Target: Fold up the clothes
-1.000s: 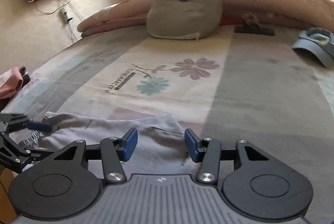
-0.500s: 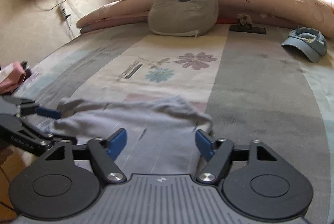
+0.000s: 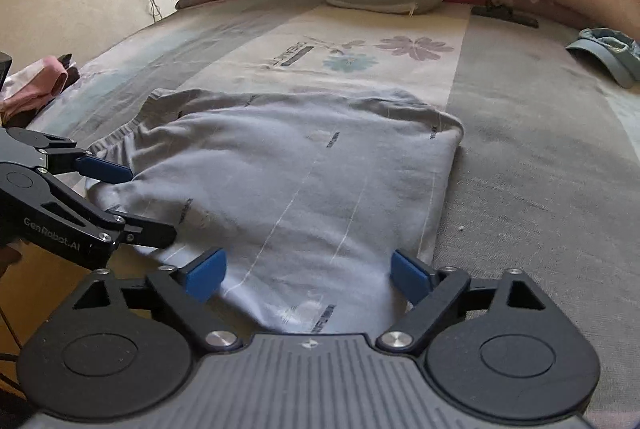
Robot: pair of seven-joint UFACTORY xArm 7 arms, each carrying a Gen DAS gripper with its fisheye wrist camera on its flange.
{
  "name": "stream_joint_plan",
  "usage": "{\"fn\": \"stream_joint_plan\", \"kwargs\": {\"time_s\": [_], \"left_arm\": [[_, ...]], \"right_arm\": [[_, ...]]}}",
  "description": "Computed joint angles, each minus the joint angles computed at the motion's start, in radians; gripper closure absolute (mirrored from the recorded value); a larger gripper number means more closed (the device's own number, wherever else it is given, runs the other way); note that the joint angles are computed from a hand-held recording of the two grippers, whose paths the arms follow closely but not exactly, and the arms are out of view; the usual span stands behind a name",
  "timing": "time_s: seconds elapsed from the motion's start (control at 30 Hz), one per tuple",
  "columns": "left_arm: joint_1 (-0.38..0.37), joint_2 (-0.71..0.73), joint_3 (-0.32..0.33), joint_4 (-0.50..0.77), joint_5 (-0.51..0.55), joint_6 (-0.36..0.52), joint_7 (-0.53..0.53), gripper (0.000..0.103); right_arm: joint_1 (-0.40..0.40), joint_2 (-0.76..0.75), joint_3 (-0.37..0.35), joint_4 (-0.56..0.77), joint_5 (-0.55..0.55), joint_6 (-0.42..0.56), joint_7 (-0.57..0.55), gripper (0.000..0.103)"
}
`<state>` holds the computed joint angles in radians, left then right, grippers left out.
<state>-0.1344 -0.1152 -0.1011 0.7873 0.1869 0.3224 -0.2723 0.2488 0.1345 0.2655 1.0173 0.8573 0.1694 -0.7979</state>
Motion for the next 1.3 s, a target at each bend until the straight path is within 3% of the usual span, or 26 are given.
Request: {"fn": "stream_joint_plan", "kwargs": {"time_s": [0.2,0.47,0.77,1.03,1.3], "left_arm": [[-0.014,-0.026,0.000,-0.014,-0.033,-0.042,0.024,0.008],[-0.007,-0.022,-0.004,-0.032,-0.021,-0.012,-0.014,0.008],[0.020,-0.065,-0.015,-0.053,0.019,-0.018,-0.056,0.008],[0.025,-0.093,-0.010,-0.076,0.005,-0.017,-0.060,0.008],[0.039,-0.106,-0.015,-0.080,0.006,-0.025,-0.059,0.008]], "right_arm": [[0.009,-0.014,-0.012,-0.008,-0.042,0.006,0.052,0.007],[0.021,-0.047,-0.022,-0.032,-0.066,-0.009,0.069,0.006],[0.049,-0.077,-0.027,-0.005,0.194,0.054,-0.187,0.002],[0.055,-0.037,-0.052,-0.003,0.095,0.125,-0.049,0.000],[0.057,-0.058,-0.041,0.026,0.166,0.103,-0.130,0.000]]}}
